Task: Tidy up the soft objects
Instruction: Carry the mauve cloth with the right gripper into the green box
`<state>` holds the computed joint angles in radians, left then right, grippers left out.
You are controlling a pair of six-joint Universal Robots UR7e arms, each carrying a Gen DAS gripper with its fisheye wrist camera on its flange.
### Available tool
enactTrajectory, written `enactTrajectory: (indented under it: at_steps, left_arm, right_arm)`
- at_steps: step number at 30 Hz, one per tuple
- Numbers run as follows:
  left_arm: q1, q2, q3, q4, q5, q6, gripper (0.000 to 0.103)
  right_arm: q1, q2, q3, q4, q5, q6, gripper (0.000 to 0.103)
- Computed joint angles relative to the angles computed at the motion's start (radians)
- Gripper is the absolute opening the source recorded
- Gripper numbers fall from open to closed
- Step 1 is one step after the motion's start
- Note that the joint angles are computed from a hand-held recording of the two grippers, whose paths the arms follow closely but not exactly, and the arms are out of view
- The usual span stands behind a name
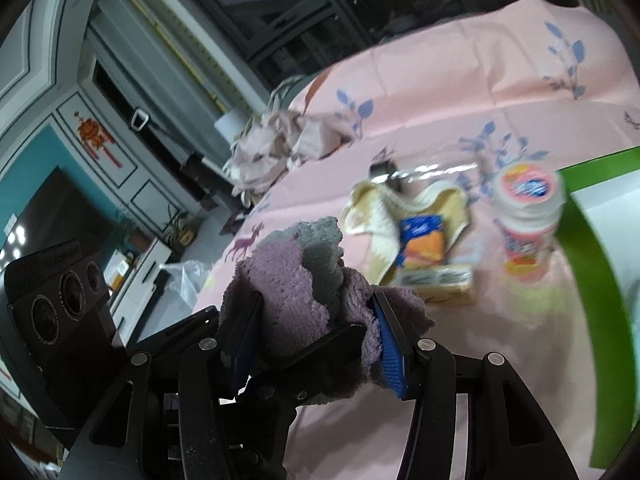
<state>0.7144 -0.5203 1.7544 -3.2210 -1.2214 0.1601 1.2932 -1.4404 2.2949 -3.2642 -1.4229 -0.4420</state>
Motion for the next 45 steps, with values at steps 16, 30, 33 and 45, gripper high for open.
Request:
enactTrajectory:
  at_steps: [16, 30, 33, 45]
  left_arm:
    - [-0.086, 0.111, -0.126, 0.008, -0.077, 0.089, 0.042]
    - [-0.117, 0.203, -0.249, 0.102, -0.174, 0.122, 0.042]
    - [-0.118, 0.217, -0.268, 0.120, -0.192, 0.119, 0.042]
    - [-0.113, 0.275, -0.340, 0.223, -0.215, 0.023, 0.042]
  right_arm:
    - [-0.174, -0.183, 0.098, -0.146, 0.162, 0.082, 0.054]
    - [-0.311, -0.255, 0.126, -0.224, 0.224, 0.202, 0.054]
    - [-0.334, -0.261, 0.125, -0.227, 0.233, 0.227, 0.054]
    - [-0.369, -0.244, 0.097, -0.194, 0.176, 0.287, 0.054]
